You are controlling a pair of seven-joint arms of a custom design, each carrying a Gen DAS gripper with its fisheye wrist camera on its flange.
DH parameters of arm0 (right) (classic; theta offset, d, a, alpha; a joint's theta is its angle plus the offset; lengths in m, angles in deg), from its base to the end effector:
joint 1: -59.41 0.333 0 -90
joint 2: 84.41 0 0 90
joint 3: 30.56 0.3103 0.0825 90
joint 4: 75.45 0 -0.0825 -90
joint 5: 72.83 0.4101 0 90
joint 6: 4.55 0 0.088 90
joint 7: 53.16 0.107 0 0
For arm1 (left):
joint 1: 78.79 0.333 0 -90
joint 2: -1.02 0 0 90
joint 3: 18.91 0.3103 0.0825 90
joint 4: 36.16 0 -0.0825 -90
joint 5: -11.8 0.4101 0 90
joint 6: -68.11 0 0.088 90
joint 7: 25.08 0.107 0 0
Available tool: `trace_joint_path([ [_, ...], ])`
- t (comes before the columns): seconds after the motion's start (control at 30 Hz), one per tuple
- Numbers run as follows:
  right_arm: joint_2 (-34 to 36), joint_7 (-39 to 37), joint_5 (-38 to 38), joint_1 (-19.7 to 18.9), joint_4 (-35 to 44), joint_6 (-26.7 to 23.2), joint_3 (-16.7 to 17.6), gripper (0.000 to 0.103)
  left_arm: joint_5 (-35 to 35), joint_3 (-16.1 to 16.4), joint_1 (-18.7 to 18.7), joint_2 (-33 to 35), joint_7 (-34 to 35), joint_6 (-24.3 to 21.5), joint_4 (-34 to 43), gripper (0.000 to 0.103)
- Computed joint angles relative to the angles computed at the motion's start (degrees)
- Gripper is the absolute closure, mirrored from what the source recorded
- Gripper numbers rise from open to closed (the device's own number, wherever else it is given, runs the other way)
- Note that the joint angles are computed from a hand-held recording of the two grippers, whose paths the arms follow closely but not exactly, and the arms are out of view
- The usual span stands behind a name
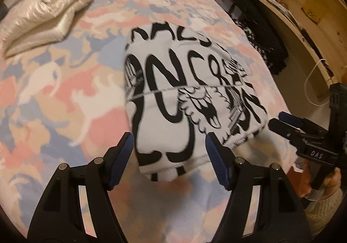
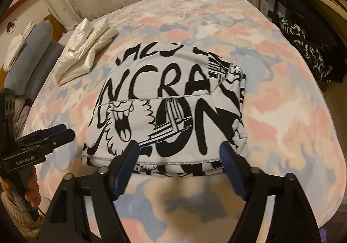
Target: Fold large clothes
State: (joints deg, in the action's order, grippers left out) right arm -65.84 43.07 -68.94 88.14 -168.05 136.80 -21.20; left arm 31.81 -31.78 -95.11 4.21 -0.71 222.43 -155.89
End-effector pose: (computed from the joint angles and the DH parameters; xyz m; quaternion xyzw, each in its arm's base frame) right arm 0.5740 0.4322 0.4841 -0.8270 0.4950 -0.0543 0.2611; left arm 0.5351 -0.3101 0.4384 -0.7890 0.5421 -0.2723 0.0977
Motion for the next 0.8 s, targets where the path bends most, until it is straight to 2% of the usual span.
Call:
trace_joint_path([
  [0.17,1.10,-0.86,-1.41,0.13,1.18,-0.87,-0.42,0.020,-10.25,-0.47,1.05,1.73,8.23,5.08,-0.69,0.037],
  [0.23,2.14,-1.75,-1.66,-0.23,2.31,-1.47,-0.63,0.020,-10.34,-0.06,0.79,2.67,8.34,4.31,0.21,0.037],
  [0.4,4.65,-1.84,-3.20,-0.55,4.81,-2.37,-1.63,0.020,-18.48,-0.68,1.80,6.21,15.16,4.36,2.27,0.037],
  [0.5,6.06,-1.96,-2.86,-1.05,6.10,-2.64,-1.80,0.020,-15.48,0.95,0.48,7.34,13.21,4.93,3.05,0.037],
  [0.63,7.96,-1.51,-2.70,-1.38,7.61,-2.53,-2.16,0.020,-10.34,2.69,-0.86,8.97,9.91,3.41,5.38,0.031],
  [0.77,9.62,-1.03,-1.92,-1.95,8.75,-1.74,-2.22,0.020,-8.20,3.26,-0.95,10.45,8.51,2.45,6.93,0.029],
  [0.8,10.15,-1.24,-1.59,-2.25,9.30,-1.83,-2.17,0.019,-7.95,3.28,-0.94,10.86,8.42,2.55,7.27,0.026],
])
